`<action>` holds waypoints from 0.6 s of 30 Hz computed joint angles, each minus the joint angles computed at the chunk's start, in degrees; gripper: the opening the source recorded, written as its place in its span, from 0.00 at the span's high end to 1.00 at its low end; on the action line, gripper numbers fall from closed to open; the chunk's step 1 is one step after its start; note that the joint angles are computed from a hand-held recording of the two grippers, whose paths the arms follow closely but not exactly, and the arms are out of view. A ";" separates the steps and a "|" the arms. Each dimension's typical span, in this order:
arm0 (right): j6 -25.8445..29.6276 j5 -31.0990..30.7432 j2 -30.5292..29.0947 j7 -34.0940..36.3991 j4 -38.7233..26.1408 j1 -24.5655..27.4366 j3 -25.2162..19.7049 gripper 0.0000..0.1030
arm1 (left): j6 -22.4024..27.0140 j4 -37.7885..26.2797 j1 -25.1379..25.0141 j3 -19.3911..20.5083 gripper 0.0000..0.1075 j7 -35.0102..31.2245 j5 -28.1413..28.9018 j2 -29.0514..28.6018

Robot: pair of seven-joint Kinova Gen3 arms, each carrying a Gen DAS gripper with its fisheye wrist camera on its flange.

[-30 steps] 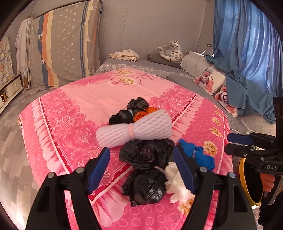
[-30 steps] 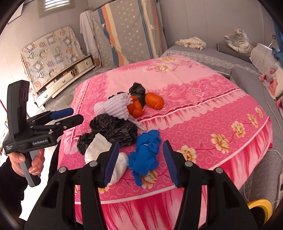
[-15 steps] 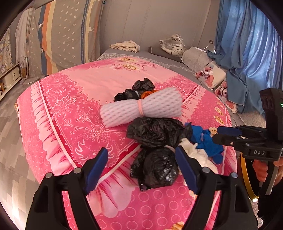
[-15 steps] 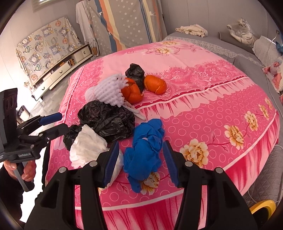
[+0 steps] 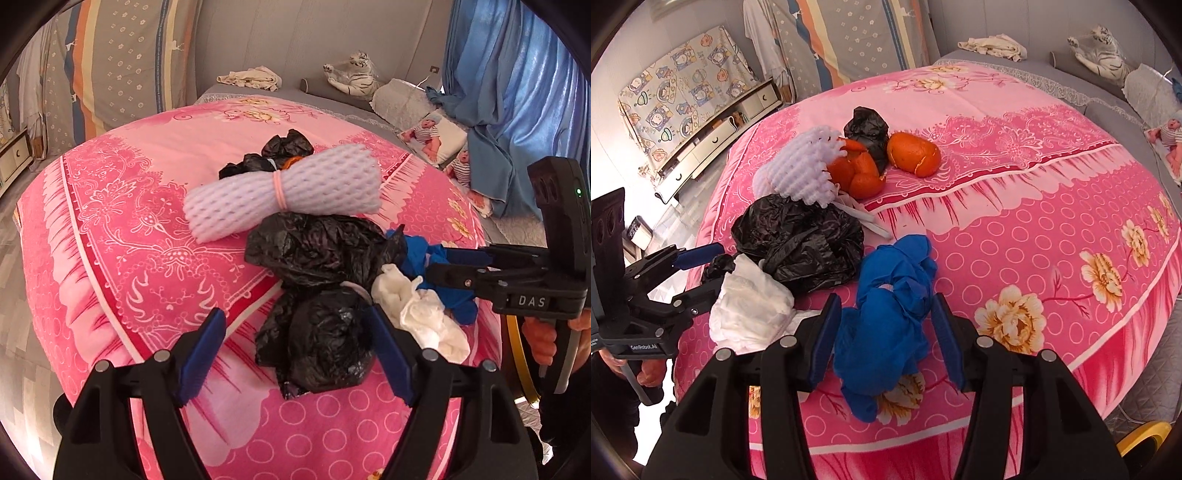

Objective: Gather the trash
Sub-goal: 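Grasp the black plastic bag with the left tool while the right tool grasps the blue glove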

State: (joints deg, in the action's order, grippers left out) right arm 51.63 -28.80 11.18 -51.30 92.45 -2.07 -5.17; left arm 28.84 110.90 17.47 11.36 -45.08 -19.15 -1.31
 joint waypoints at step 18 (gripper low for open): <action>1.00 0.44 3.20 -1.12 -1.92 0.72 -0.72 0.61 | -0.68 -2.21 1.93 -1.85 0.61 -5.47 4.27 3.87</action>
State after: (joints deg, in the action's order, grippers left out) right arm 52.64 -28.37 14.38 -52.43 90.53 -1.35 -5.90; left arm 28.16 108.69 19.40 9.51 -50.55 -14.88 2.56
